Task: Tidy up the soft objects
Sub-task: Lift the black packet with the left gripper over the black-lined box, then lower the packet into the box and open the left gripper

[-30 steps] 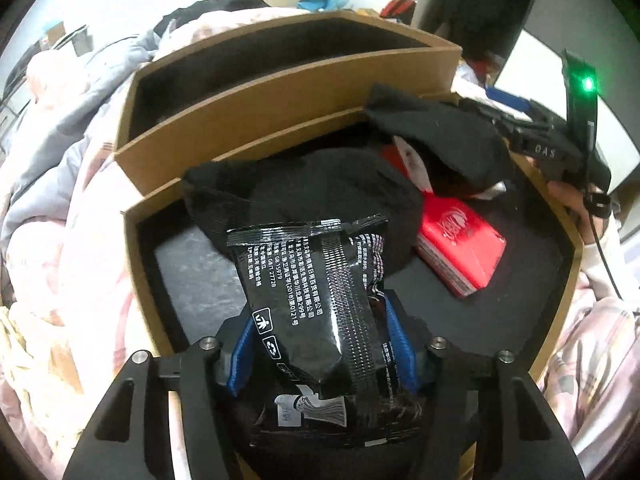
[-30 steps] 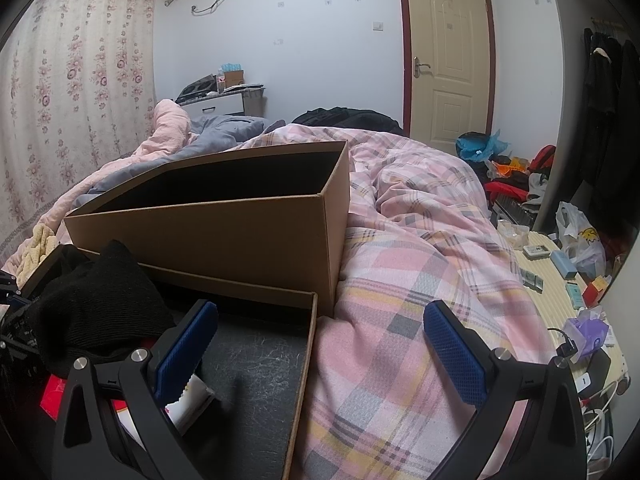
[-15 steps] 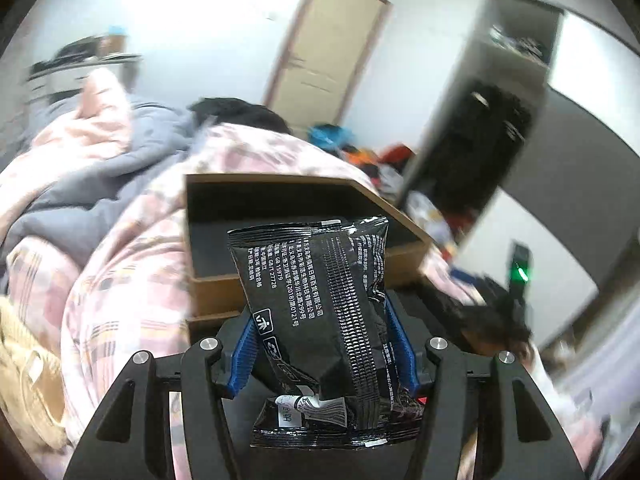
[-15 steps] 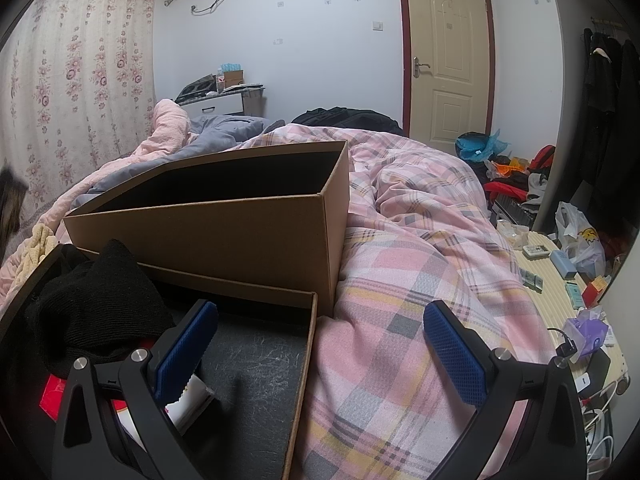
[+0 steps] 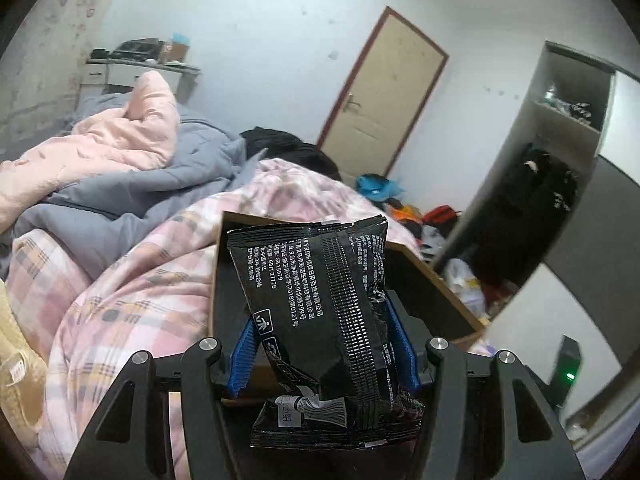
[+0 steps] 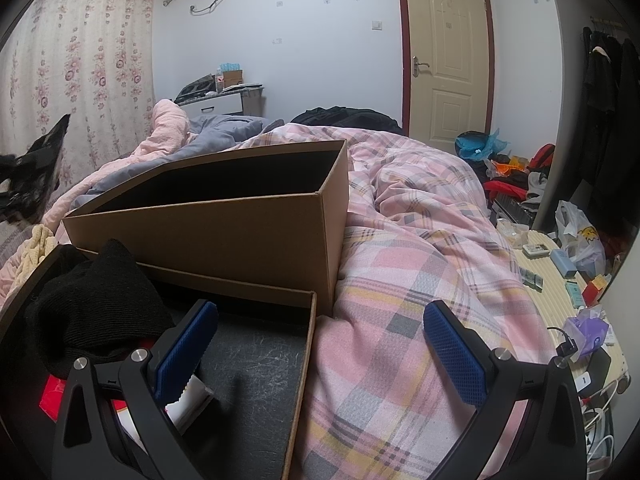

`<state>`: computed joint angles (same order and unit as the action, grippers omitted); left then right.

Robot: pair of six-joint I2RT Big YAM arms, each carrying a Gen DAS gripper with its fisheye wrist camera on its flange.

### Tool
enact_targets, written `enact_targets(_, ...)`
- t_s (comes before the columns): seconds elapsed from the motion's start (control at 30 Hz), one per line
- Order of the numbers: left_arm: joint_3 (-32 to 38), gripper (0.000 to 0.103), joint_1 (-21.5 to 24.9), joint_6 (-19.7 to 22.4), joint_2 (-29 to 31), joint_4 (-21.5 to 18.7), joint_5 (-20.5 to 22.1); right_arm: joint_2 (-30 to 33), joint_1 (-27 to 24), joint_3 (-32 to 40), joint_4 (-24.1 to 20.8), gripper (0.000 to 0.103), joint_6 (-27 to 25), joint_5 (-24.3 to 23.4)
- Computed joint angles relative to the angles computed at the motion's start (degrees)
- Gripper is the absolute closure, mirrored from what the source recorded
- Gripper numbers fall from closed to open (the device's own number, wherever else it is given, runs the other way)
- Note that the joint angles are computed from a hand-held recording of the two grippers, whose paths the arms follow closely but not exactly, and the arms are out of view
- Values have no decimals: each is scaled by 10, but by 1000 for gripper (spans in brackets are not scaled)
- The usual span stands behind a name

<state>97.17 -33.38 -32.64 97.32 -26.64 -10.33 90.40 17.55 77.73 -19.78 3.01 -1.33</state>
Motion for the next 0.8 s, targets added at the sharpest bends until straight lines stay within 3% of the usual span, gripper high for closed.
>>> enact_targets(0.2,36,48,14,-30,33,-43,11,0,0,0,0,1,0,0)
enact_targets(0.53,58,44,-6,39,54,-77,-40,0,0,0,0,1,0,0)
enact_targets(0.67,48,29,-10,42,48,-67,-46,0,0,0,0,1,0,-1)
enact_targets(0.8,35,28,-13,45,39,-50,-56,0,0,0,-1,1,0,0)
